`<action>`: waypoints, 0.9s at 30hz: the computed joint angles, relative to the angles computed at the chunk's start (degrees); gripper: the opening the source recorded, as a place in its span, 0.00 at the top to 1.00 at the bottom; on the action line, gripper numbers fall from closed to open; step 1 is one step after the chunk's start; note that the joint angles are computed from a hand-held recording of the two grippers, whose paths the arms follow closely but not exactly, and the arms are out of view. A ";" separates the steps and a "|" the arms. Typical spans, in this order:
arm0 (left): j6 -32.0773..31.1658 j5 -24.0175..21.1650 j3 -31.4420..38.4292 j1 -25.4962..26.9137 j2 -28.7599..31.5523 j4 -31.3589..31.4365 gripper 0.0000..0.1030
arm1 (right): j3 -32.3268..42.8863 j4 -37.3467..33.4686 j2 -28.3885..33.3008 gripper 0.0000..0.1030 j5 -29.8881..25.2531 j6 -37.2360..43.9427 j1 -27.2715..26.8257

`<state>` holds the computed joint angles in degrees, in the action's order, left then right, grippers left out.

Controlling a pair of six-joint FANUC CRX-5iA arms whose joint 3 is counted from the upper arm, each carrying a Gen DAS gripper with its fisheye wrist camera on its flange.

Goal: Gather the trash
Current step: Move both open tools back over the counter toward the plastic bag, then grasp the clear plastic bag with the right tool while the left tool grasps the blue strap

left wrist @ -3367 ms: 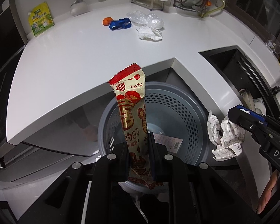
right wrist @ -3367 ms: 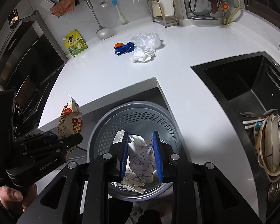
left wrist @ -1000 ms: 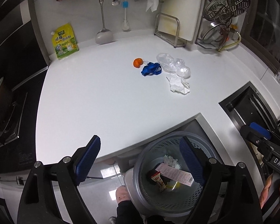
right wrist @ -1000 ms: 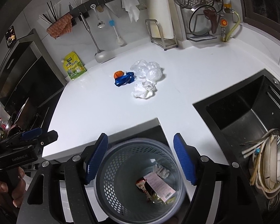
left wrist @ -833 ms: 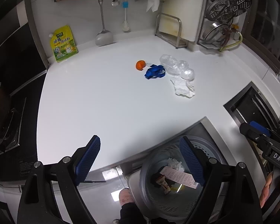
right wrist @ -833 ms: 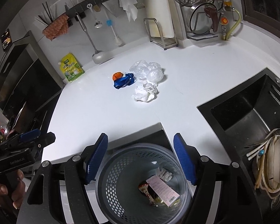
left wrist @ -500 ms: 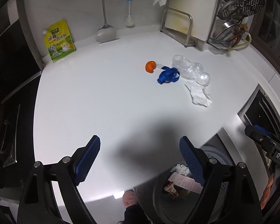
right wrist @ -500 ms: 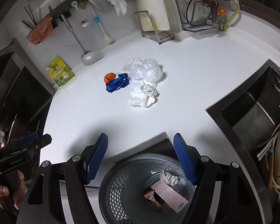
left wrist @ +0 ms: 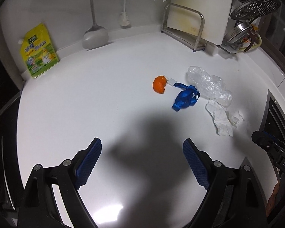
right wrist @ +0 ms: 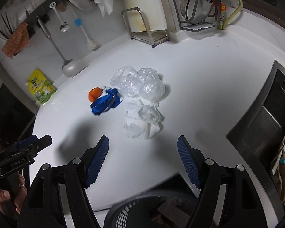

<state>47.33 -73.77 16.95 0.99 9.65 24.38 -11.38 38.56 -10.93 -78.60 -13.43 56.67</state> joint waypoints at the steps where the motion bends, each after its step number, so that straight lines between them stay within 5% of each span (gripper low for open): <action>1: -0.51 0.33 0.37 -0.39 0.71 0.30 0.17 | 0.11 -0.03 0.57 0.31 0.38 0.12 -0.67; 24: -2.61 -0.61 8.81 -5.50 10.99 0.79 0.16 | 3.74 -2.57 9.82 0.31 4.17 3.90 -8.99; 27: -3.09 -1.26 8.94 -5.86 11.39 0.92 0.16 | 3.53 -2.02 9.94 0.43 4.34 3.59 -8.95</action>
